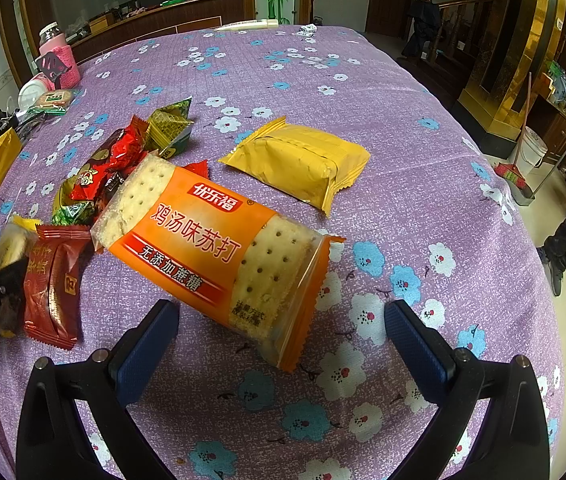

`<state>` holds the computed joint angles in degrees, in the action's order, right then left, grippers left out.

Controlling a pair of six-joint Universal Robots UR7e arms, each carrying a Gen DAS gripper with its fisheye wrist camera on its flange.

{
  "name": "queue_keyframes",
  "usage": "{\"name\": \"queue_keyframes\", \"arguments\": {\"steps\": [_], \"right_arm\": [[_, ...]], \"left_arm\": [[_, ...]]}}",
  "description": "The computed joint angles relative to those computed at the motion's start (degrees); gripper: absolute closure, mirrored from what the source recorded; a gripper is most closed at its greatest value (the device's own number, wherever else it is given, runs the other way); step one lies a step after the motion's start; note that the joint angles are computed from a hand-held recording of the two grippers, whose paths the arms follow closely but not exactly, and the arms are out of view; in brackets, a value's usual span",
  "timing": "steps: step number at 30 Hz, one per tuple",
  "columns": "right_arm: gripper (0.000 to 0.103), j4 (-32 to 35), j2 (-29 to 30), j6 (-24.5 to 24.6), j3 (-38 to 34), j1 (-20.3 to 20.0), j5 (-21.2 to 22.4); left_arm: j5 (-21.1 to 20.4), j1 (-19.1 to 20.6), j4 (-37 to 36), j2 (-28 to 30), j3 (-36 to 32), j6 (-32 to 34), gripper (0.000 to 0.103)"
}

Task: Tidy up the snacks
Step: 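Grasp the orange soda cracker pack with the right tool while the left holds the biscuit pack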

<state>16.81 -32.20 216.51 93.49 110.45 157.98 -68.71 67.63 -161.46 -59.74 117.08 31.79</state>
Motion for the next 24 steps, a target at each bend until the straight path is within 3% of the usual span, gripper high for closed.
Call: {"name": "queue_keyframes", "arguments": {"steps": [5,14,17,20,22,24], "right_arm": [[0.000,0.27,0.16,0.54,-0.11,0.04,0.18],[0.000,1.21,1.23,3.25,-1.37,0.47,1.92],[0.000,-0.12,0.62,0.66,-1.09,-0.20,1.21],[0.000,5.38,-1.62,-1.35,-0.83,-0.97,-5.41],[0.000,3.90,-3.68,-7.36,0.54,-0.10,-8.18],[0.000,2.95,-4.60,-15.90,0.43,2.04,-7.08]], "left_arm": [[-2.91,0.97,-1.27,-0.46,-0.66,-0.39,0.030],[-4.29,0.83,-4.14,-1.03,0.68,2.28,0.030],[-4.52,0.89,-4.31,-1.28,0.93,2.48,0.030],[-4.49,0.82,-4.87,-1.53,1.38,2.62,0.030],[-4.68,0.86,-4.77,-1.65,1.41,2.58,0.030],[-4.69,0.83,-4.61,-1.61,1.35,2.40,0.030]]}}
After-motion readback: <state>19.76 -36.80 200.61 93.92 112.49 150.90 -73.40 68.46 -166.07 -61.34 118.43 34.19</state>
